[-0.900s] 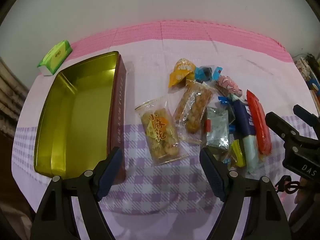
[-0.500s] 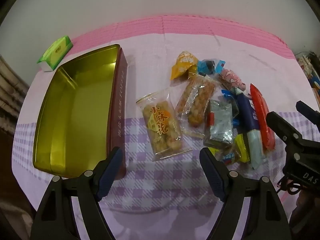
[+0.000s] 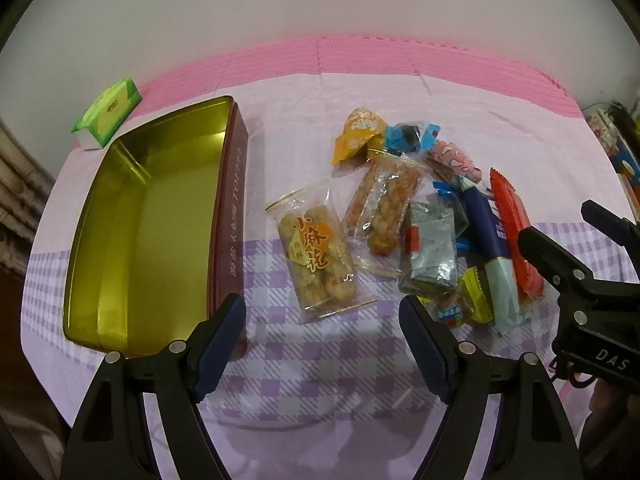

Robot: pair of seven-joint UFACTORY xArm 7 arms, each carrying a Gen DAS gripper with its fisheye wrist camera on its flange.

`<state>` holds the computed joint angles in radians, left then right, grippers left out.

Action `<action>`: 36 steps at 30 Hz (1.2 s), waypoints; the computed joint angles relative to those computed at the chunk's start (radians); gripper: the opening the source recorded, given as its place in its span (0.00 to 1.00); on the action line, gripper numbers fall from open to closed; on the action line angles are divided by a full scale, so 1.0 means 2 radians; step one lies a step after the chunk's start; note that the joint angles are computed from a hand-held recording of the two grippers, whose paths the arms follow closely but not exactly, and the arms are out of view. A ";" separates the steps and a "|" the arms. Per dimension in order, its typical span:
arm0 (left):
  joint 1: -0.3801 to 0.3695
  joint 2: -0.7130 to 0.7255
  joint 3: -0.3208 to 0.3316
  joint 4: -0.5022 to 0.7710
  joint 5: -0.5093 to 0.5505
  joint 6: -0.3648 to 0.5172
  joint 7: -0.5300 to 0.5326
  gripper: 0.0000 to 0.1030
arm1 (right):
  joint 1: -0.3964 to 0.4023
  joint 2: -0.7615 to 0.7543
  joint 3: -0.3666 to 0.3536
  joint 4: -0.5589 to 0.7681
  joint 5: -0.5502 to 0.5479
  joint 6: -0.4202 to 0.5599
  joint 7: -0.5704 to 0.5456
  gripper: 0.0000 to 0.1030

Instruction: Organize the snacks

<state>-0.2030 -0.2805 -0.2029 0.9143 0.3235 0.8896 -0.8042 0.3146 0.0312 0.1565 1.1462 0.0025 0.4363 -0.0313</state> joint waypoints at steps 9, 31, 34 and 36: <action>0.001 -0.006 0.001 -0.008 0.001 -0.012 0.004 0.77 | 0.000 0.000 0.000 0.000 0.003 0.000 -0.004 1.00; -0.001 -0.006 0.000 -0.013 -0.007 0.000 0.000 0.77 | 0.000 -0.003 0.000 0.000 0.007 0.002 -0.003 1.00; -0.001 -0.006 -0.001 -0.013 -0.008 0.002 -0.003 0.77 | 0.000 -0.003 0.000 0.000 0.007 0.002 -0.003 1.00; -0.001 -0.006 0.000 -0.013 -0.008 0.003 -0.002 0.77 | 0.000 -0.003 0.000 0.000 0.009 0.002 -0.004 1.00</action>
